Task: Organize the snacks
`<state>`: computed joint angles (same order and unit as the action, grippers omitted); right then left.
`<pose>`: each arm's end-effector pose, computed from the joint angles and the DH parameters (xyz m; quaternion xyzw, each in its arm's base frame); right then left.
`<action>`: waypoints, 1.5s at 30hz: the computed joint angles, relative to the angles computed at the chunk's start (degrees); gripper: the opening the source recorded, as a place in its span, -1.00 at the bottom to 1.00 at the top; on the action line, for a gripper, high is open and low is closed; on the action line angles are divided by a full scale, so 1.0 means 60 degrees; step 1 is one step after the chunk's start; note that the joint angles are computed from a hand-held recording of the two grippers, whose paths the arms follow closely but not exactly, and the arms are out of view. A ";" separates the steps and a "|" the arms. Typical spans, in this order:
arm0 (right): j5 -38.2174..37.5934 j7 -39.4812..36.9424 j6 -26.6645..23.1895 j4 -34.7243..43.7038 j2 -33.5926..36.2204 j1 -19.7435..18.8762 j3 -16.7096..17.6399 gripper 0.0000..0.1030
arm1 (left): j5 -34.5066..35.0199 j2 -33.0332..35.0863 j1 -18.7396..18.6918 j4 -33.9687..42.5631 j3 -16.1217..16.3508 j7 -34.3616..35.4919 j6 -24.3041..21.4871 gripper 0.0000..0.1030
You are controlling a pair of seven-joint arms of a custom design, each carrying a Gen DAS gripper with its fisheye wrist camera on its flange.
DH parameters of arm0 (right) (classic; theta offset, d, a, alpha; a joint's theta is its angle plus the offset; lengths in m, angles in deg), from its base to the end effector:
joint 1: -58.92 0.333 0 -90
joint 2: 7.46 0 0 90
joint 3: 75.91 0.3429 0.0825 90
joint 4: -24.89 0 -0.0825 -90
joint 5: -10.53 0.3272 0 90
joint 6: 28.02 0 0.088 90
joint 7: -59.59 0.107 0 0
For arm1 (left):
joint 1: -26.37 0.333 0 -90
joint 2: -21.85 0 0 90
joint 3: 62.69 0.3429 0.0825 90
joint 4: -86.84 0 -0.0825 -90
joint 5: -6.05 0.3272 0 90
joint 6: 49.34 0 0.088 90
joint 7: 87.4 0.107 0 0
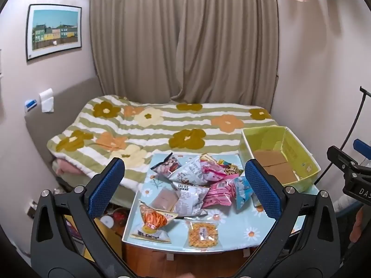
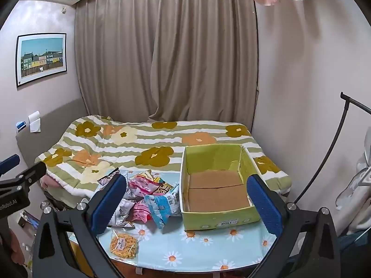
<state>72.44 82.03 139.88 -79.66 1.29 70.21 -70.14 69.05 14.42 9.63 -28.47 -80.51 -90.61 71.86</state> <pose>0.5832 0.1155 0.5841 -0.7395 0.4360 -0.2555 0.4447 0.4245 -0.2541 0.6001 -0.7475 0.4375 -0.2455 0.4354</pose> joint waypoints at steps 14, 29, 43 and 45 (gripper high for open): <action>0.0131 -0.0115 -0.0021 0.0017 0.0021 -0.0013 -0.0024 1.00 | 0.0568 -0.0187 -0.0082 -0.0180 -0.0169 -0.0339 -0.0265 0.99; 0.0081 -0.0081 0.0149 -0.0263 -0.0194 0.0061 -0.0081 1.00 | 0.0405 -0.0041 -0.0096 -0.0190 -0.0091 -0.0408 -0.0064 0.99; 0.0045 -0.0045 0.0129 -0.0267 -0.0187 0.0036 -0.0067 0.99 | 0.0472 0.0176 -0.0191 0.0019 -0.0047 -0.0366 -0.0196 0.99; 0.0051 -0.0046 0.0111 -0.0267 -0.0187 0.0035 -0.0067 1.00 | 0.0471 0.0163 -0.0197 0.0006 -0.0037 -0.0354 -0.0190 0.99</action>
